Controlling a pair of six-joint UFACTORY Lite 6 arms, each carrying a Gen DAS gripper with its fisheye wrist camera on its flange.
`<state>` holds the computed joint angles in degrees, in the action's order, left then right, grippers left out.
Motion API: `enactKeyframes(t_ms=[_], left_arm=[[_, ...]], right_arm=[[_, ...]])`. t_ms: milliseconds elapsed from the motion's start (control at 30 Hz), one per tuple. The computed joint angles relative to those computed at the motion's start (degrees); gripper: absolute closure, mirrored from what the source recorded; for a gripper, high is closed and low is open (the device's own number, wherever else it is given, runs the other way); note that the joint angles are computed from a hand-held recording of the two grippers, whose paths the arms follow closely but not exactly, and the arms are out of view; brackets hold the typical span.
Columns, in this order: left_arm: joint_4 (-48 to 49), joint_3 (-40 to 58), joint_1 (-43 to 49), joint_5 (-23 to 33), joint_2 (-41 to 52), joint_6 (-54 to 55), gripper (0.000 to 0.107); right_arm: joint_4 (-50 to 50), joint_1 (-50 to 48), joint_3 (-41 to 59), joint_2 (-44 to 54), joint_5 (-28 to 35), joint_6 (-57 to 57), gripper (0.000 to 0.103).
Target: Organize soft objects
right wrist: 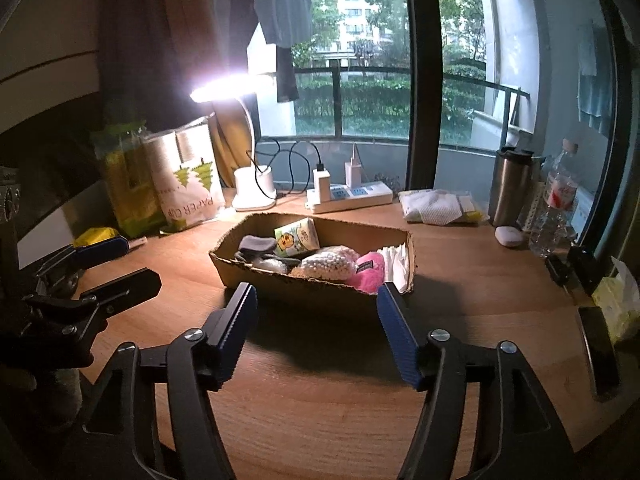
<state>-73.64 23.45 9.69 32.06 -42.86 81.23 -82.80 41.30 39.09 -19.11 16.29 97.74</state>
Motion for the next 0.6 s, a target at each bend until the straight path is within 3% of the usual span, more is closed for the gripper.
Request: enactKeyframes(t_ms=[333,467,600], left_arm=[[6.62,4.95,1.71,3.76,-6.01,-8.35,0.011],[6.10,8.02,4.05,7.22,-6.49,-9.00,0.005],[7.41,10.67,2.90,5.47,-6.99,-11.52,0.005]], right_arm=[[6.47,5.35,0.77,-8.07,9.49,-8.17,0.018],[6.65,7.35,2.06,-9.29,13.37,-8.96,0.013],[6.86,8.29,3.58,-10.50,15.62,-10.13,0.005]])
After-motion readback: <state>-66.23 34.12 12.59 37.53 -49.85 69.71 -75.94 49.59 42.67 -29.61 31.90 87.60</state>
